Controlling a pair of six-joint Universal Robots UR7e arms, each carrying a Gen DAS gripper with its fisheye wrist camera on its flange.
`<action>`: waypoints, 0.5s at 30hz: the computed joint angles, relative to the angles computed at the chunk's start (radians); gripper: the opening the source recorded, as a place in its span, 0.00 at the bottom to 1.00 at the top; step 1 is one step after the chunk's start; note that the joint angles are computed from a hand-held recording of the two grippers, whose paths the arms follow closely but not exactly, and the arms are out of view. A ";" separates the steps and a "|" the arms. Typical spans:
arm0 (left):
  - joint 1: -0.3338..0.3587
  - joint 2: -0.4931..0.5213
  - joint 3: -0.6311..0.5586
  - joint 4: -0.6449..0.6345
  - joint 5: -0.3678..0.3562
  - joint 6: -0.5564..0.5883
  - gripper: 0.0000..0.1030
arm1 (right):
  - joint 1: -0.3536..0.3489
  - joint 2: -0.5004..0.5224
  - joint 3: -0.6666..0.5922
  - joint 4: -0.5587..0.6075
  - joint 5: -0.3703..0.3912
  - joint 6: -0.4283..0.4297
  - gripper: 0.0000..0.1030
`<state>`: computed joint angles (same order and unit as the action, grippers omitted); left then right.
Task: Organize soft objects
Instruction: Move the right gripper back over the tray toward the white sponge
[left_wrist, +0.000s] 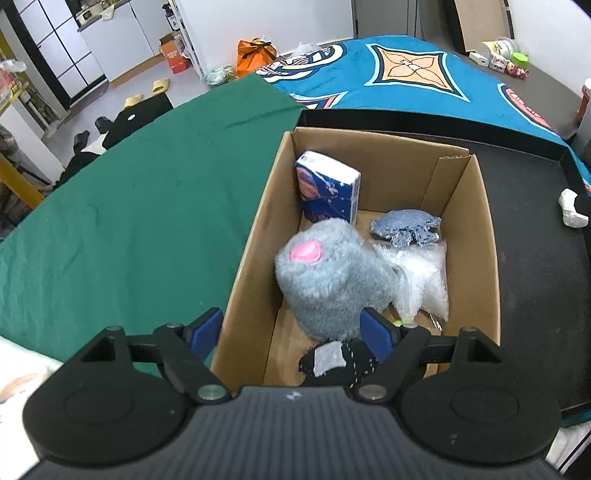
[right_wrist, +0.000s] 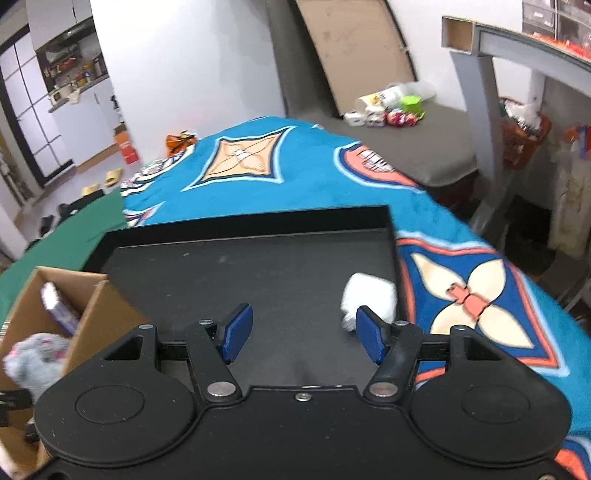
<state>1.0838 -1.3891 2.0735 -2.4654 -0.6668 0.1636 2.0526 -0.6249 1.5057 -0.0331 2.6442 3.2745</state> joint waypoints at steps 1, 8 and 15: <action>-0.003 0.006 -0.001 -0.002 0.008 0.001 0.78 | -0.007 0.003 -0.001 -0.009 0.008 -0.010 0.60; -0.019 0.048 -0.014 -0.011 0.055 0.009 0.79 | -0.041 0.009 -0.002 -0.025 0.010 -0.016 0.59; -0.028 0.079 -0.025 -0.002 0.085 -0.002 0.83 | -0.069 0.008 0.004 -0.052 0.035 -0.020 0.59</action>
